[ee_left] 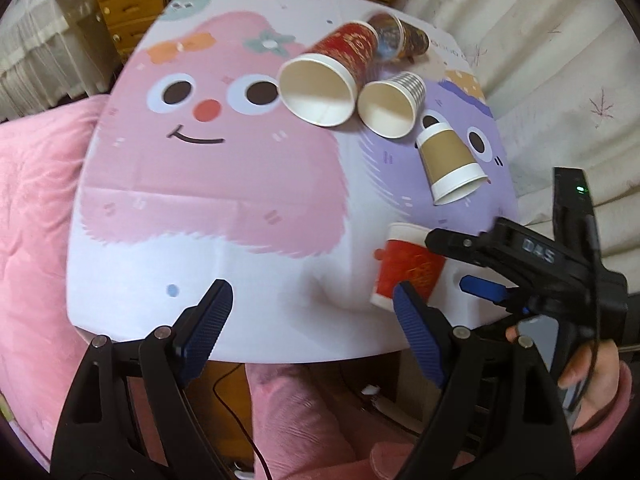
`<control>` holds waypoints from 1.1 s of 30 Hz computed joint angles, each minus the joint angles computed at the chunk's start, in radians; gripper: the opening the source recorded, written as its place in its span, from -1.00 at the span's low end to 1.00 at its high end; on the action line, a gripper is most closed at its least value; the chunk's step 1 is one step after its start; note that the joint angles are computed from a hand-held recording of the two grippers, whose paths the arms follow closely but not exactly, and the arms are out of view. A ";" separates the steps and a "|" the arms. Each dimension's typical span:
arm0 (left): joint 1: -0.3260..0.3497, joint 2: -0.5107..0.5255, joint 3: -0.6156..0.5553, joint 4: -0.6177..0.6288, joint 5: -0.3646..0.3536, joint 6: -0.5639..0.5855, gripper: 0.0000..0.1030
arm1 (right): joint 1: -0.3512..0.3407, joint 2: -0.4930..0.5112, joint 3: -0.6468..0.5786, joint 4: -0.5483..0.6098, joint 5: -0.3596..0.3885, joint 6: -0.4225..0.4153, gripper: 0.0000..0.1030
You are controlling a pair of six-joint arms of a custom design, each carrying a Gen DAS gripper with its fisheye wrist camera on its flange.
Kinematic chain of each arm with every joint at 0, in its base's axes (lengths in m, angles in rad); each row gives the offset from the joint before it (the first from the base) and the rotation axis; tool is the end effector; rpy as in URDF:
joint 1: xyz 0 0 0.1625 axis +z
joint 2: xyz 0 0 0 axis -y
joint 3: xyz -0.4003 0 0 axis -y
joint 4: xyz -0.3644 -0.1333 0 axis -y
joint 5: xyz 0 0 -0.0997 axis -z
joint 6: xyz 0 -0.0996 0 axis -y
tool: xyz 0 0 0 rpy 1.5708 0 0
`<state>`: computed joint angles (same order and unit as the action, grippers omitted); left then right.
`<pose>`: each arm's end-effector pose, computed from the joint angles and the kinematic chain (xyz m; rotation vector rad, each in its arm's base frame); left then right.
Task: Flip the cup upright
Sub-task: 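Grasp the upright red cup with the right tool while the left tool releases it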
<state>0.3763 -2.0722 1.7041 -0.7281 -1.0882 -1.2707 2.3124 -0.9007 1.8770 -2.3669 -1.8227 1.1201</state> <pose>-0.1163 -0.2390 0.5206 0.0538 2.5187 -0.3820 0.4404 -0.3201 0.0616 -0.5032 -2.7998 0.1355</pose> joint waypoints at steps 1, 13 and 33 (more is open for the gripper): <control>-0.023 -0.014 0.002 0.024 0.006 -0.014 0.57 | 0.002 0.007 0.000 -0.003 -0.002 0.013 0.99; 0.011 -0.078 -0.011 0.097 -0.056 0.059 0.57 | 0.020 0.057 0.016 -0.066 -0.036 0.073 0.98; 0.275 -0.005 -0.089 -0.021 -0.058 0.539 0.57 | 0.156 0.185 -0.139 -0.052 -0.185 0.145 0.33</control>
